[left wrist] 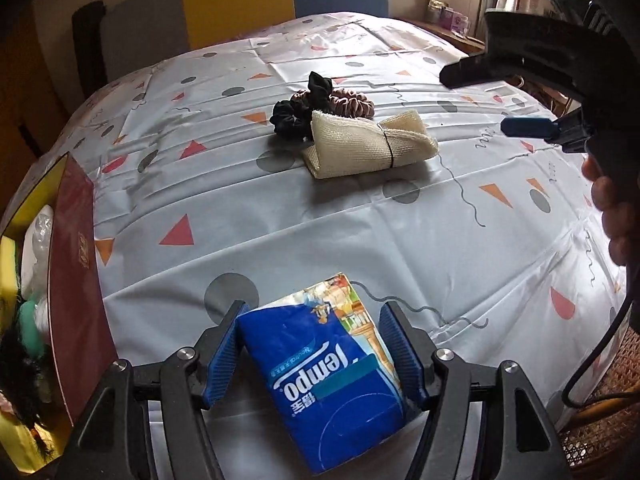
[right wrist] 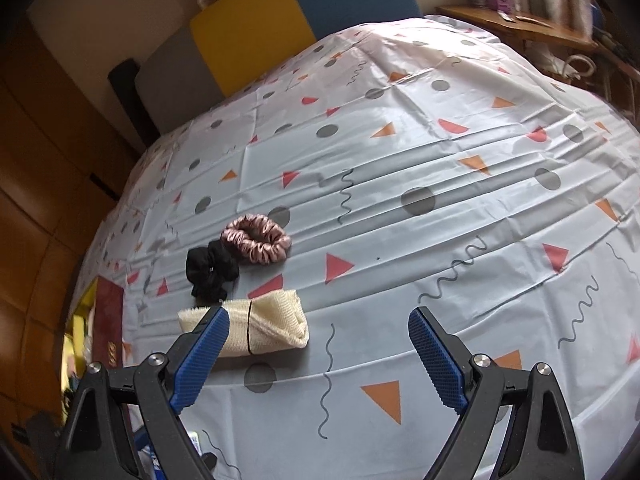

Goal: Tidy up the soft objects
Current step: 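Grasp the beige mesh cloth with right gripper while left holds the tissue pack, then lift the mesh cloth with right gripper while left carries tissue pack toward tray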

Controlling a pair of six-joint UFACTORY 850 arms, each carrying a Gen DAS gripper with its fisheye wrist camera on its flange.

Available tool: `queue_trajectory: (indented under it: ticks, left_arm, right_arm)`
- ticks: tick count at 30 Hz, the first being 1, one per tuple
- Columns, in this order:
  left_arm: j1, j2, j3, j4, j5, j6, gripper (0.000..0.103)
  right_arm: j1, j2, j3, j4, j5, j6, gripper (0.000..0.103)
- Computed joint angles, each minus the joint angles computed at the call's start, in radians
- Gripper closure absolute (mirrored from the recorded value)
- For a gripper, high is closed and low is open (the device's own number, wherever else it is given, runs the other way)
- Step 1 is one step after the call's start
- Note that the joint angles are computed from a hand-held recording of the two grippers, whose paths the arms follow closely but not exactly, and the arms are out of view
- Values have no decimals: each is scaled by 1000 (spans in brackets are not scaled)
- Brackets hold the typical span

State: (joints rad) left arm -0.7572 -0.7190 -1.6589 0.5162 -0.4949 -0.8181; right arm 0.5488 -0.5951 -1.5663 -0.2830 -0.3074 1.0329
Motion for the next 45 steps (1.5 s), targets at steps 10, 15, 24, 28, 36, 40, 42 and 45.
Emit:
queue_trajectory:
  ticks: [10, 15, 24, 28, 36, 40, 42, 45]
  left_arm:
    - [0, 41, 78, 71, 88, -73, 36]
    - [1, 45, 87, 84, 106, -96, 36]
    - [0, 48, 95, 106, 119, -126, 36]
    - [0, 52, 100, 110, 123, -133, 36]
    - [-5, 55, 106, 153, 124, -177, 36]
    - [-10, 54, 106, 179, 114, -195, 36]
    - [-9, 53, 104, 181, 111, -194, 36]
    - [-14, 52, 104, 214, 102, -224, 36]
  right_arm:
    - [70, -75, -134, 85, -63, -530, 6]
    - [105, -174, -297, -19, -255, -771, 6]
    - [103, -412, -645, -10, -488, -998, 47]
    - [88, -423, -679, 106, -510, -985, 51]
    - [117, -262, -405, 172, -440, -889, 48]
    - [99, -191, -260, 238, -281, -813, 59]
    - [98, -171, -219, 237, -230, -792, 59]
    - [106, -163, -205, 197, -219, -775, 59]
